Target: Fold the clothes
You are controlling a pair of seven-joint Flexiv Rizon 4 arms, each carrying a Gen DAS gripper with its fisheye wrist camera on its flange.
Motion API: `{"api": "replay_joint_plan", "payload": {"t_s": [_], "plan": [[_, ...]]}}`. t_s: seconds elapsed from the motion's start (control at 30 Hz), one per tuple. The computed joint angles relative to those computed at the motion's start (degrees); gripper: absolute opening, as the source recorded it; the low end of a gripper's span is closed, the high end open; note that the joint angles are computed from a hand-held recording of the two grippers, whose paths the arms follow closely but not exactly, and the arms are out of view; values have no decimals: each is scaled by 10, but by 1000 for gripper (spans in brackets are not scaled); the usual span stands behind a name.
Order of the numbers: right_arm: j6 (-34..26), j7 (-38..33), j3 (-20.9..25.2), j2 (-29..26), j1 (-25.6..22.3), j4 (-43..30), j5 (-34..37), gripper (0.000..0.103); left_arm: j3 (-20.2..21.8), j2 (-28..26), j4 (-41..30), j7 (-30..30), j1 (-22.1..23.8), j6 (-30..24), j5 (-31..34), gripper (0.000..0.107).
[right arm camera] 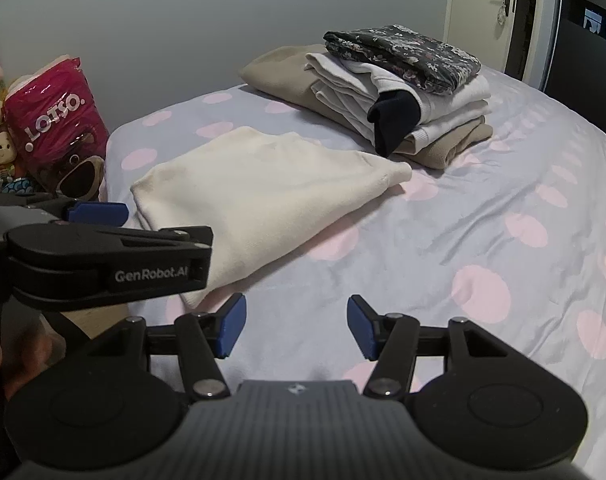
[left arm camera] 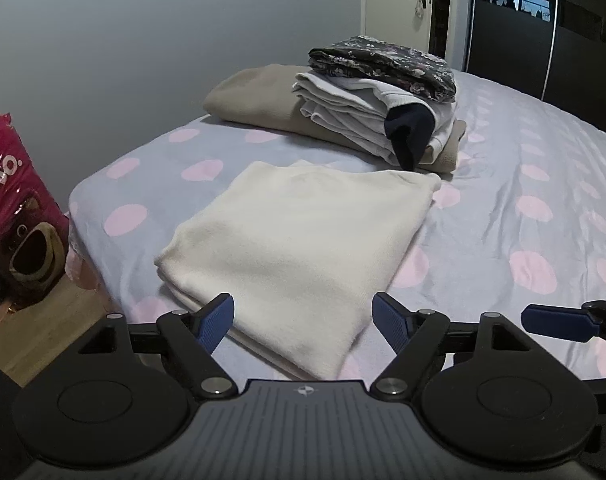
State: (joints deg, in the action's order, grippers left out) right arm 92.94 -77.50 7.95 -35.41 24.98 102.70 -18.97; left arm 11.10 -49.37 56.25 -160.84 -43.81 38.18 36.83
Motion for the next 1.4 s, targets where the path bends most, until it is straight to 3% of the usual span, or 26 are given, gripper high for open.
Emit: {"api": "replay_joint_plan", "payload": {"t_s": [0.3,0.47,0.63,0.73,0.87,1.4], "plan": [[13,43,-54,8,39,12,8,62,4,-3,-2,-2,-8,-14,5,75],[24,59,-67,8,49,17,9,80,7,0,4,-20,-10,-15,14,75],[25,100,-132,10,98,26,14,86,5,2,7,-26,-10,-17,20,75],[39,112,-109,6,77,23,23,94,3,3,9,-28,-7,-12,22,75],[49,113,-54,-1,31,12,31,95,2,2,9,-27,-7,-11,22,75],[43,109,-52,-3,29,11,25,97,-1,-5,0,-12,-4,-19,10,75]]}}
